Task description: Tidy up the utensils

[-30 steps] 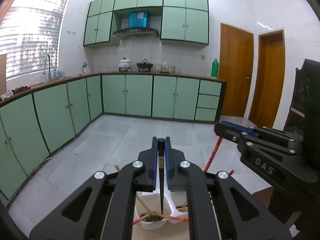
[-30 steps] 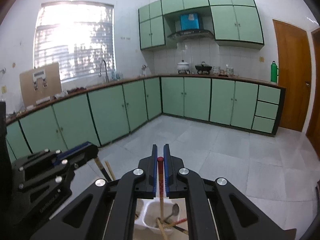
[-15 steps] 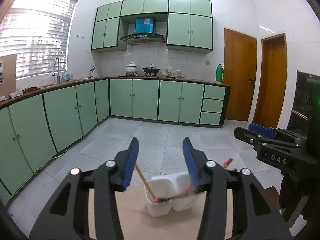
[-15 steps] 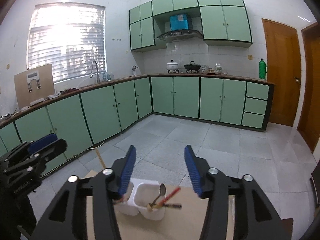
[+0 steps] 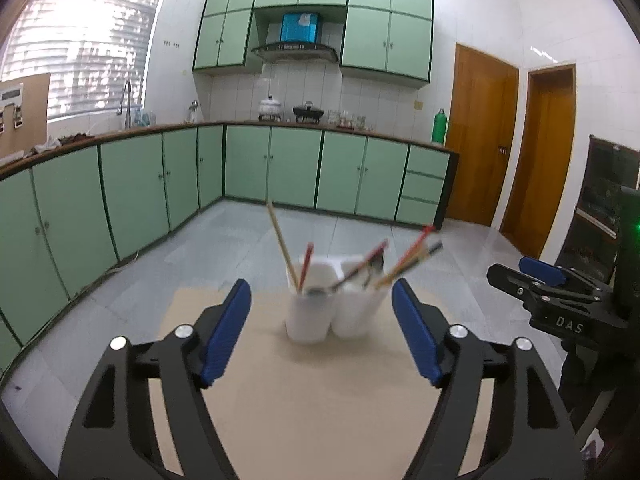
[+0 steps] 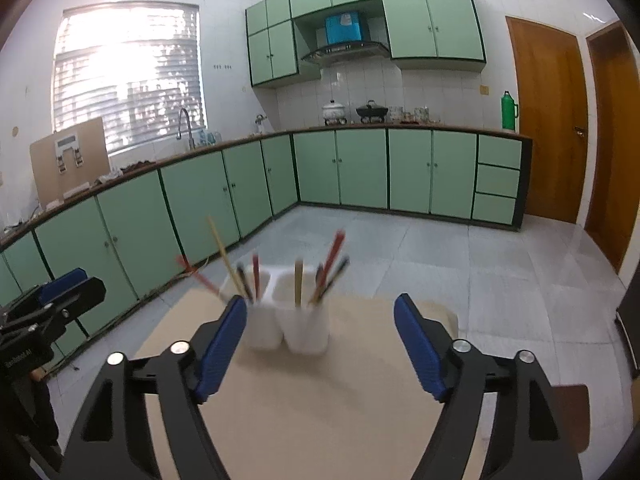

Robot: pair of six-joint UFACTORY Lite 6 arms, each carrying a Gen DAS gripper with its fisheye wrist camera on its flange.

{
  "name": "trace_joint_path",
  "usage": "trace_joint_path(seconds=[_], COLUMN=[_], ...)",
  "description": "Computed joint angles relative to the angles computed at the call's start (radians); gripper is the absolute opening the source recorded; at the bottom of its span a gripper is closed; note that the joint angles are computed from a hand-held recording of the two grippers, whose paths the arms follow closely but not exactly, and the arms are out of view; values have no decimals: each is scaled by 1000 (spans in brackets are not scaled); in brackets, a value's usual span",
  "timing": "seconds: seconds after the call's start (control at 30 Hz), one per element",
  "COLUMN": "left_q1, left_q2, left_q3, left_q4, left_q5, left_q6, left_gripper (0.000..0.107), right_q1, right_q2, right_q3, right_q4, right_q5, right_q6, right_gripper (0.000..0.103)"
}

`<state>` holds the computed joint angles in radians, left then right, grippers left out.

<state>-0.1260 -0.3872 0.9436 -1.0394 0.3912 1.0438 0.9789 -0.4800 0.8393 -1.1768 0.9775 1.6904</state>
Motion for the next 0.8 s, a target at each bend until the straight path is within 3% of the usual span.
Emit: trace_joint_path(seconds=[0.17,0.4,0.8], left_q1=[44,107,139], left_q2=[-126,-279,-494], left_q3=[-152,-295,-374], left_q4=[60,154,295], left_q5=[57,145,262], left_q6=[-35,-97,-246], left_gripper=[80,85,88], right_q1=[207,401,613], right_q2=[-21,22,82], right_q3=[-75,-80,-15], right_q4=[27,80,120], right_q5=[158,300,420], right_q6=[130,247,351], right_gripper=[86,97,97])
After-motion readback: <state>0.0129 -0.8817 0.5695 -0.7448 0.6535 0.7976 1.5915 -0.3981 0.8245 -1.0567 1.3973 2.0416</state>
